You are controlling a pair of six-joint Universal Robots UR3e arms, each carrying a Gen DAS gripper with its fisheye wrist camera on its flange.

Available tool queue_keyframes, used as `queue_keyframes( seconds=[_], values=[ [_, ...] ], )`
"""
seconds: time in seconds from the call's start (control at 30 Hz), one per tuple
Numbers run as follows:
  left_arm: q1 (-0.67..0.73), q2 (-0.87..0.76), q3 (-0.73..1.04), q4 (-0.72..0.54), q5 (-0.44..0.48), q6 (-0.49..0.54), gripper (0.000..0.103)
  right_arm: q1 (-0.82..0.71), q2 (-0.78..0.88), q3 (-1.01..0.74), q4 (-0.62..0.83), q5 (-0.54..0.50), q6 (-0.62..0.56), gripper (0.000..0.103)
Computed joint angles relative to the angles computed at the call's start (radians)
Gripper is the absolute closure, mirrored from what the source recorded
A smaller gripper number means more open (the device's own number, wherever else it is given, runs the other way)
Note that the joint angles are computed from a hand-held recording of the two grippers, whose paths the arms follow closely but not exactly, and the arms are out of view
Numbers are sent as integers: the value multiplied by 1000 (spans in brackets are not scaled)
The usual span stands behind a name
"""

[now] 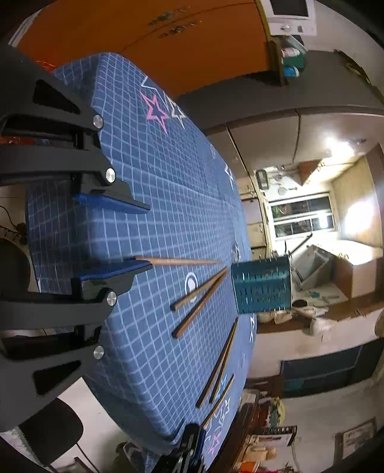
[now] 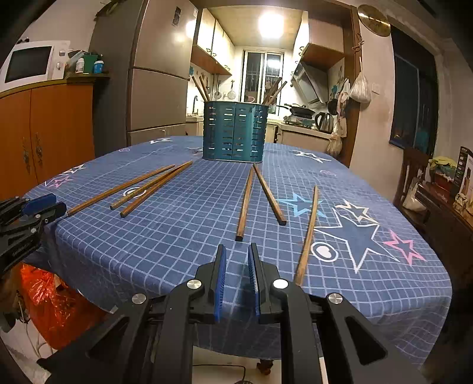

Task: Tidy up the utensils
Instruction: 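Move both open tools back toward the remaining chopsticks on the table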

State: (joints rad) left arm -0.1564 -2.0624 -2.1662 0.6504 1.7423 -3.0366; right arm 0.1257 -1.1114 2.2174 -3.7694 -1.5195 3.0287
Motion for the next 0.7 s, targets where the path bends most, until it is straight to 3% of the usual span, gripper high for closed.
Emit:
queue_keyframes(
  seconds=[0.7],
  values=[
    [-12,-104,77,50,-24,40,73,0,131,-212,74,-1,27,86]
  ],
)
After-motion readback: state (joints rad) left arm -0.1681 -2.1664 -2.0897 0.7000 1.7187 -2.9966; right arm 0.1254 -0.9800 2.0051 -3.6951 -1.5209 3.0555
